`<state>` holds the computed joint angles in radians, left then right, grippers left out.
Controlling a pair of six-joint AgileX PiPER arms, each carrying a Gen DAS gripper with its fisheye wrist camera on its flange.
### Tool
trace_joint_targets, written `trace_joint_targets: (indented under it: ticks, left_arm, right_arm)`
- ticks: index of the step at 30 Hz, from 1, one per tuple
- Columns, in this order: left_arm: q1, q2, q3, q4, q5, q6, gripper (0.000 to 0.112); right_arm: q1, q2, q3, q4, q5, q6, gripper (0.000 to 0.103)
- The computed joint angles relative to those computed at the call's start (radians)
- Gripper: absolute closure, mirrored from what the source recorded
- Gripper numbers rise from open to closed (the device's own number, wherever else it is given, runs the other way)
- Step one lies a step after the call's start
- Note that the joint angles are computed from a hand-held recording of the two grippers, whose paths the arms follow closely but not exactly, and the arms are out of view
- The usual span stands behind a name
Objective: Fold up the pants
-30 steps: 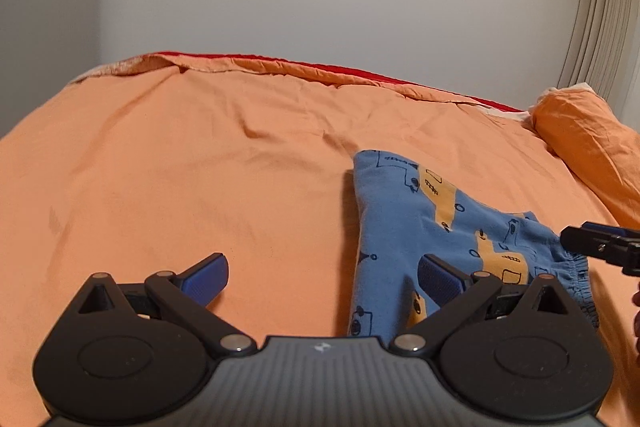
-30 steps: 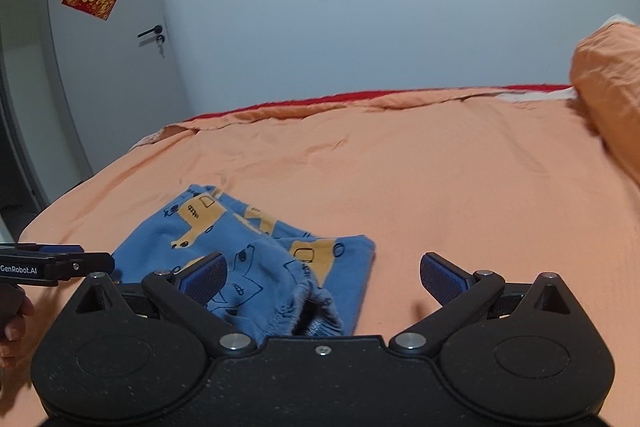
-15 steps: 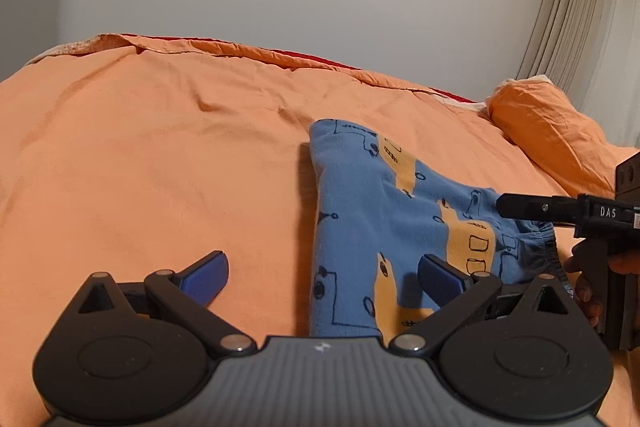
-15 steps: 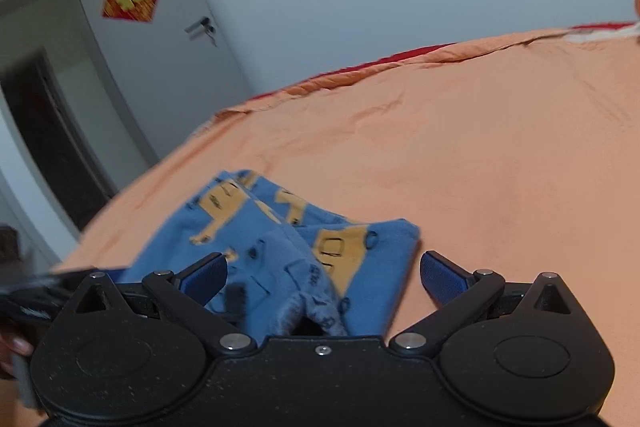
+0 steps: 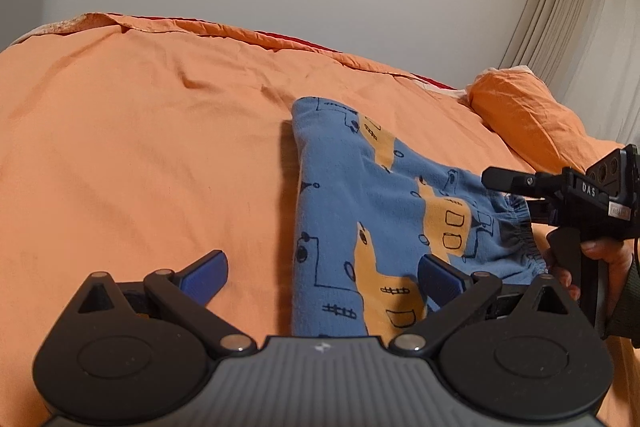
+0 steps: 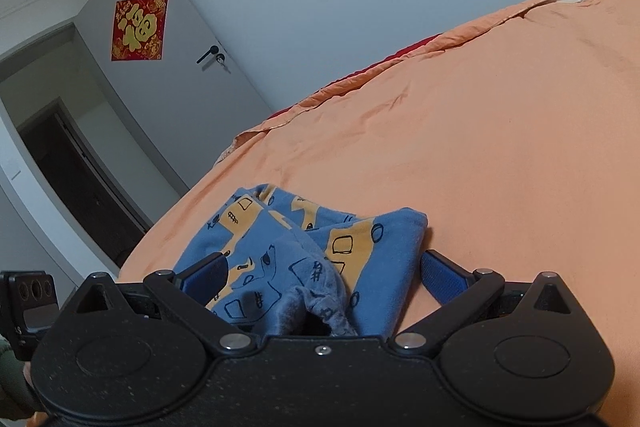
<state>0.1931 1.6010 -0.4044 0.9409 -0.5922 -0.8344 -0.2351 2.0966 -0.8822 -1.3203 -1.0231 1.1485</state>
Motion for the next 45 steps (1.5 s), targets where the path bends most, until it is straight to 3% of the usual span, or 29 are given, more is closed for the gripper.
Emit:
trace_joint_targets:
  ticks: [5,11,13,18,22,24,28,30,34,35,38,45]
  left_arm:
    - [0.03,0.005,-0.004,0.068,-0.026,-0.058,0.01]
    - [0.093,0.009,-0.01,0.18,-0.077,-0.152,0.01]
    - [0.076,-0.009,-0.003,0.165,-0.051,-0.153,0.01]
    - [0.007,-0.075,0.011,0.112,0.061,-0.178,0.014]
    - [-0.011,-0.125,0.009,0.209,0.121,-0.307,0.019]
    - [-0.016,-0.144,0.007,0.255,0.149,-0.384,0.025]
    - [0.066,-0.14,0.011,0.347,0.051,-0.522,0.04]
    - [0.044,-0.144,0.003,0.344,0.09,-0.549,0.057]
    - [-0.032,-0.164,-0.002,0.297,0.182,-0.586,0.066]
    - [-0.043,-0.168,-0.002,0.297,0.186,-0.598,0.078]
    - [-0.116,-0.199,0.007,0.24,0.254,-0.561,0.091]
    - [-0.124,-0.248,-0.003,0.371,0.277,-0.71,0.094]
  right_arm:
    - [-0.009,0.002,0.03,0.065,-0.001,-0.026,0.016]
    - [-0.014,0.015,0.034,0.109,0.006,-0.002,0.039]
    - [-0.008,0.013,0.037,0.13,0.026,0.003,0.048]
    - [0.034,-0.019,0.078,0.21,0.083,-0.093,0.055]
    - [0.047,-0.031,0.096,0.246,0.101,-0.122,0.063]
    - [0.052,-0.034,0.103,0.26,0.105,-0.135,0.065]
    - [0.066,-0.044,0.117,0.291,0.12,-0.162,0.068]
    - [0.078,-0.051,0.125,0.315,0.134,-0.182,0.07]
    - [0.111,-0.085,0.157,0.384,0.177,-0.228,0.075]
    - [0.12,-0.098,0.171,0.401,0.186,-0.236,0.082]
    - [0.153,-0.156,0.239,0.498,0.209,-0.299,0.089]
    - [0.164,-0.272,0.332,0.559,0.212,-0.344,0.097]
